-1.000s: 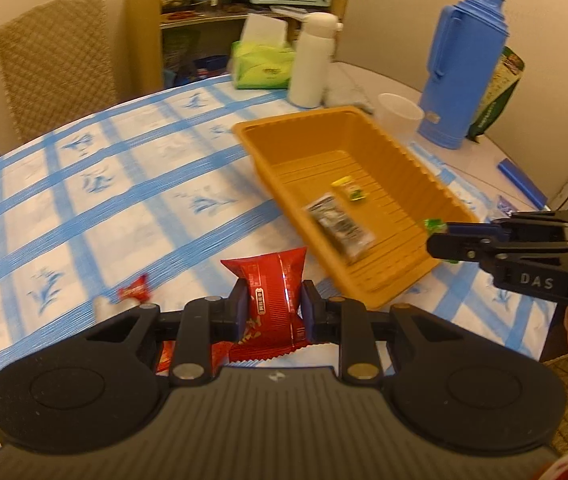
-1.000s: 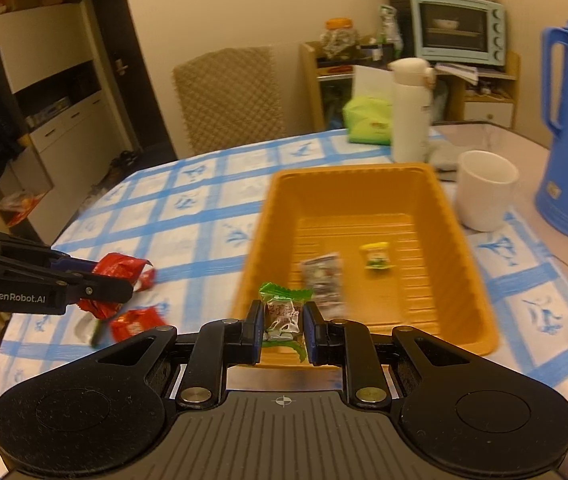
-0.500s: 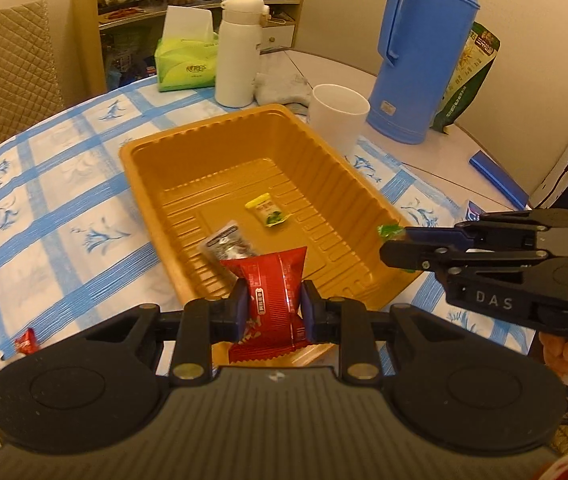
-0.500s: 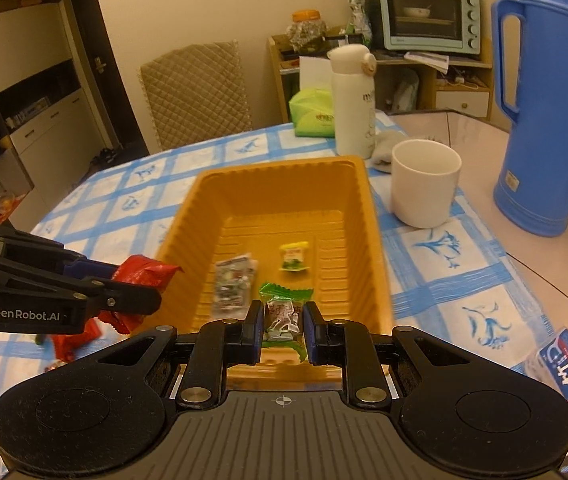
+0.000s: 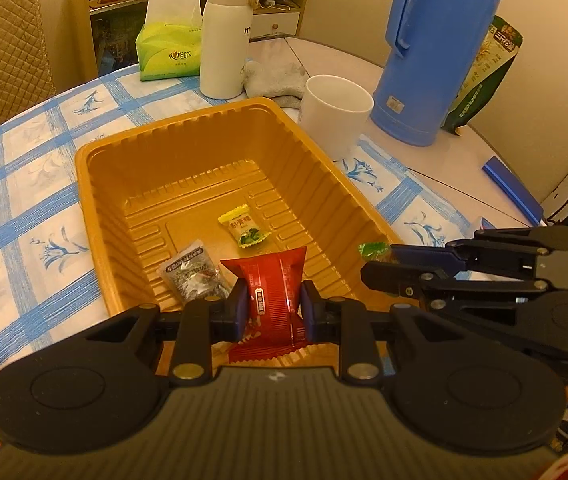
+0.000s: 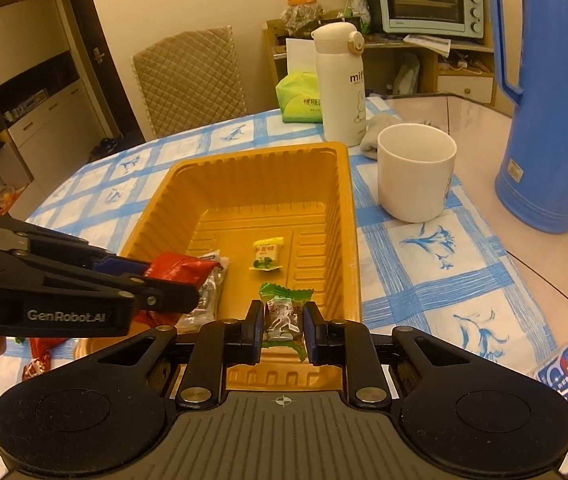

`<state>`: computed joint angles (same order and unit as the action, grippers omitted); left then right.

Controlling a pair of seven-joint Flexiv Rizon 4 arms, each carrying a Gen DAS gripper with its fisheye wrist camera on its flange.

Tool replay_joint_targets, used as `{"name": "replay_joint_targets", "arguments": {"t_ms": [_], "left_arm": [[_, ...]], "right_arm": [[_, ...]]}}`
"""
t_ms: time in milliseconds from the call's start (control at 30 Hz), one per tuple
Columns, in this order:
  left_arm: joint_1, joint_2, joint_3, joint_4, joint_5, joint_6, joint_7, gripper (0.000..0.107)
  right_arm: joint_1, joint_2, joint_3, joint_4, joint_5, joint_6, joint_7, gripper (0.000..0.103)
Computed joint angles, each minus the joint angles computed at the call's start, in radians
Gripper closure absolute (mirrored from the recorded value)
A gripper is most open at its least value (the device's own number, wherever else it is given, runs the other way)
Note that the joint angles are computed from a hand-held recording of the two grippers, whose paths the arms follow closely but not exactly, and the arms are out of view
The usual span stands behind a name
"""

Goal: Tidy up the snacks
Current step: 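Carry the red packet and green candy over the orange tray, then open both grippers to drop the red packet and green candy into the tray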

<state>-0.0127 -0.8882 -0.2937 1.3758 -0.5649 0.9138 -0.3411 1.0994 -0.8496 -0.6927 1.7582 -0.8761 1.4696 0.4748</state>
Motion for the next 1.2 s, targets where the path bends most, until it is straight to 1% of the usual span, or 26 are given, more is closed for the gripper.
{"name": "replay_joint_targets", "arguments": {"t_ms": [200, 600, 767, 1000, 1200], "left_arm": [[-0.028, -0.042, 0.023, -0.071, 0.026, -0.036, -0.057, 0.083], [-0.053, -0.100, 0.039, -0.163, 0.073, -0.081, -0.115, 0.082], [-0.050, -0.109, 0.035, -0.179, 0.071, -0.095, -0.131, 0.080], [-0.036, -0.097, 0.034, -0.171, 0.068, -0.098, -0.125, 0.080], [-0.029, -0.091, 0.042, -0.169, 0.067, -0.084, -0.137, 0.080]], "right_arm": [[-0.001, -0.020, -0.018, -0.005, 0.031, 0.032, -0.017, 0.082], [0.023, -0.056, -0.043, -0.015, 0.181, 0.051, -0.117, 0.082], [0.036, -0.070, -0.051, -0.018, 0.244, 0.052, -0.156, 0.082], [0.055, -0.085, -0.064, -0.023, 0.328, 0.053, -0.218, 0.082], [0.044, -0.097, -0.048, -0.051, 0.390, 0.033, -0.283, 0.082]]}}
